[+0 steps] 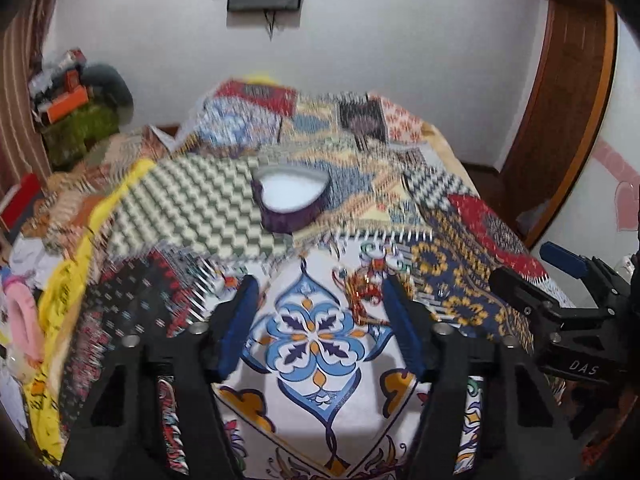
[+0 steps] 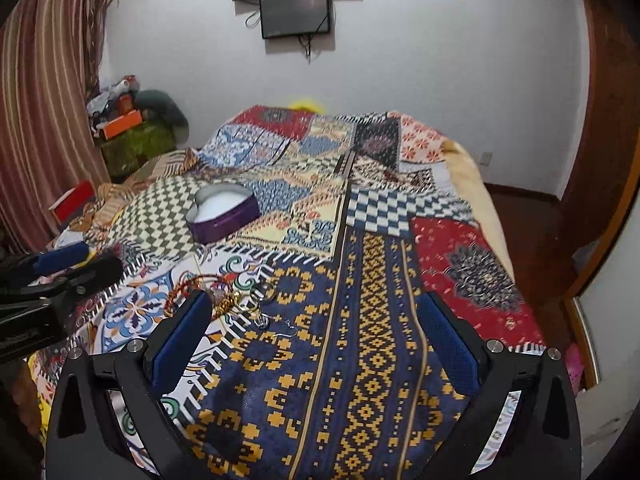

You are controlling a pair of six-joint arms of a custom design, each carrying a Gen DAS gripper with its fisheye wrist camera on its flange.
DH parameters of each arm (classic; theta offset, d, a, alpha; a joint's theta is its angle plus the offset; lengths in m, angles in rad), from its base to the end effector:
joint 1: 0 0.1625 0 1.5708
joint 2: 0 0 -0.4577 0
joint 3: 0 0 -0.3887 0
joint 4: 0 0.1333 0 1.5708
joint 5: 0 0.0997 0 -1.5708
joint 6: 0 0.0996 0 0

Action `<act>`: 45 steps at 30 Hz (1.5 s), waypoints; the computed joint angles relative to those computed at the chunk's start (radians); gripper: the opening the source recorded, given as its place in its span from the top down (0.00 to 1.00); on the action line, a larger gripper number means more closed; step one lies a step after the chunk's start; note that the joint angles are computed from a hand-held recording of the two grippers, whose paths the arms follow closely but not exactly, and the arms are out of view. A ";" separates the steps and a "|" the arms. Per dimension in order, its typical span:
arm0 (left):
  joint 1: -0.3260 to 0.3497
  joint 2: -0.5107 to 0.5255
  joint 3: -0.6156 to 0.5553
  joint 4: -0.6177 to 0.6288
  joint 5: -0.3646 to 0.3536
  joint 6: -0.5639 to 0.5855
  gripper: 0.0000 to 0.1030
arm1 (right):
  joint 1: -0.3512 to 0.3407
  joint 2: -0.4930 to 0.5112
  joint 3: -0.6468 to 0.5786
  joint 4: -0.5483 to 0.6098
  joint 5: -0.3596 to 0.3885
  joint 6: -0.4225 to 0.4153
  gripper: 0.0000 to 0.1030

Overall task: Organize jewelry
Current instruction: 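Lower the left tool onto the red-beaded bracelet and close its fingers, then carry the bracelet with the left tool over the heart tin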

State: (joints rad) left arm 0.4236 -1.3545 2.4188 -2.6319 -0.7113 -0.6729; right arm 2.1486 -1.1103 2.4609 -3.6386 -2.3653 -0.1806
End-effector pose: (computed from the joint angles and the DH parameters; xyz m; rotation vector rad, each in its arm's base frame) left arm -0.2663 -0.3491 0.2043 0.5812 2.3969 -0.8901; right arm 0.2757 -0.3089 0.2061 0.5159 -2.2725 1.0364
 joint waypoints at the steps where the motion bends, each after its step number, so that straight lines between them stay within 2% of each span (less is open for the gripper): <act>1: 0.011 0.003 0.000 -0.009 -0.018 0.005 0.49 | -0.003 0.002 -0.002 0.007 0.004 0.000 0.05; 3: 0.035 0.015 -0.001 -0.038 -0.055 0.025 0.50 | -0.013 0.002 -0.001 0.027 0.021 -0.001 0.09; 5: 0.043 0.031 0.002 -0.062 -0.062 0.042 0.51 | -0.026 0.005 -0.004 0.048 0.041 -0.001 0.14; 9: 0.059 0.053 0.003 -0.118 -0.097 0.083 0.52 | -0.069 -0.012 -0.007 0.119 0.117 0.019 0.30; 11: 0.068 0.065 -0.004 -0.130 -0.112 0.096 0.61 | -0.085 -0.017 -0.008 0.138 0.144 0.025 0.35; 13: 0.073 0.076 -0.010 -0.131 -0.113 0.098 0.64 | -0.096 -0.020 -0.008 0.143 0.161 0.026 0.37; 21: 0.107 0.107 -0.017 -0.173 -0.153 0.114 0.80 | -0.109 -0.017 -0.019 0.176 0.193 0.008 0.51; 24: 0.109 0.112 -0.013 -0.190 -0.157 0.118 0.82 | -0.114 -0.013 -0.025 0.191 0.202 0.000 0.62; 26: 0.109 0.113 -0.012 -0.192 -0.158 0.121 0.91 | -0.115 -0.008 -0.030 0.197 0.202 -0.006 0.65; 30: 0.104 0.129 -0.008 -0.211 -0.148 0.140 0.92 | -0.122 -0.007 -0.035 0.222 0.211 -0.013 0.66; 34: 0.096 0.131 -0.003 -0.218 -0.136 0.151 0.93 | -0.126 -0.008 -0.036 0.229 0.215 -0.016 0.87; 36: 0.091 0.128 -0.001 -0.220 -0.134 0.152 0.93 | -0.121 -0.006 -0.036 0.222 0.205 -0.019 0.91; 45: 0.042 0.081 0.013 -0.214 -0.098 0.138 0.93 | -0.083 -0.005 -0.034 0.197 0.165 -0.033 0.91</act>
State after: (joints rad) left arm 0.4658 -1.2731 2.4315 -2.8457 -0.8093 -0.5345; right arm 2.0654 -1.1155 2.4271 -3.4415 -2.2004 -0.2131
